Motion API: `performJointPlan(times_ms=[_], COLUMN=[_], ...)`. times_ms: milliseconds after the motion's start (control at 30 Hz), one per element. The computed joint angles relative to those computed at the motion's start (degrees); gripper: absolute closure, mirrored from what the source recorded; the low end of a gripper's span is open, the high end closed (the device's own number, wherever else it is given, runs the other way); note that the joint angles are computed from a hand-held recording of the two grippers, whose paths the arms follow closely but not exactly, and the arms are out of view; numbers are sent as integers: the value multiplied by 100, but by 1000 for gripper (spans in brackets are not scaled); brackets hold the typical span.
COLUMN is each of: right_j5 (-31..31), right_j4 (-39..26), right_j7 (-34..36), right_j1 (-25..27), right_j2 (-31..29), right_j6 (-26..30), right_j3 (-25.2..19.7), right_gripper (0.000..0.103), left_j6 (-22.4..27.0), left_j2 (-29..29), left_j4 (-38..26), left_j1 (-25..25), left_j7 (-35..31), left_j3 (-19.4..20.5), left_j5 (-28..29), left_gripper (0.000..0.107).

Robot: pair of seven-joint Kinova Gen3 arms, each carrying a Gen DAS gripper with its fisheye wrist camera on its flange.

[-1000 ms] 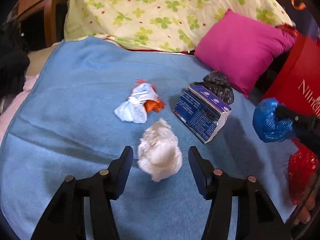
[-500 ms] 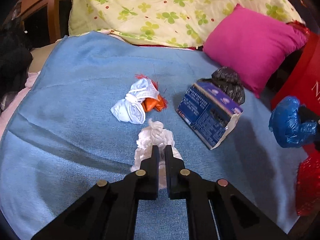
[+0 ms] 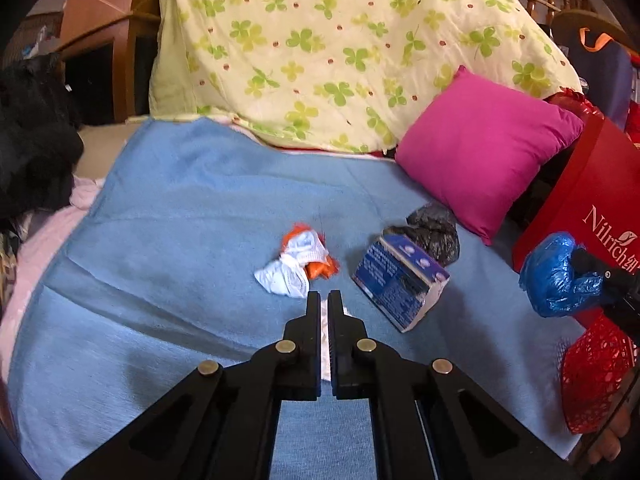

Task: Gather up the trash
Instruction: 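Carry the blue bag with the right tool while the left tool carries the white tissue toward the red basket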

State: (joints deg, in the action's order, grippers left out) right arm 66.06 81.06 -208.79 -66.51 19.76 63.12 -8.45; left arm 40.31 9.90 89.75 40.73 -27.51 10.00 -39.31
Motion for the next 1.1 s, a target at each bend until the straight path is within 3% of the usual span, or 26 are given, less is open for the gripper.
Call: performJointPlan(times_ms=[67,133,167,200,267,400,433,467,500,767,1100], right_j5=[-76,-118,-139,-147,-147,-203,-215,-235,-250,-97,573], right_j4=[-18,-31,-42,-41,-62,-44,-40,-15,3,-6,238], right_j7=[38,57,80,95,131,191,179,170,178,222,-255], right_j1=[43,49,58,61,47,84,86,109,127,9,-391], right_j2=[16,39,47,49,69,74,79,69,61,19,-348], right_j6=[-42,-53,-79,-101,-97,-174,-187,-228,-247,-96,760], right_j3=[-6,6,9,17,35,62,68,75,81,72,-233], right_gripper=[63,63,63,63,63,63,63,63,63,63,63], left_j6=[58,-71,-10,88,82,186,186,218,262,-58,1509], left_j2=[139,286,404,539,697,1047,1078,1126,1165,675,373], left_j4=[-72,-86,-153,-245,-318,-591,-598,-633,-685,-289,-1058], left_j1=[-47,-125,-5,221,356,350,386,394,465,633,1392], left_j7=[-69,-124,-26,129,223,4,-17,-56,-151,369,680], left_j3=[-17,18,-63,-235,-316,-324,-365,-382,-505,-628,-68], left_j5=[212,383,329,182,63,461,510,570,701,271,-1073], left_gripper=[96,68,41,35,35,36,40,56,63,69,69])
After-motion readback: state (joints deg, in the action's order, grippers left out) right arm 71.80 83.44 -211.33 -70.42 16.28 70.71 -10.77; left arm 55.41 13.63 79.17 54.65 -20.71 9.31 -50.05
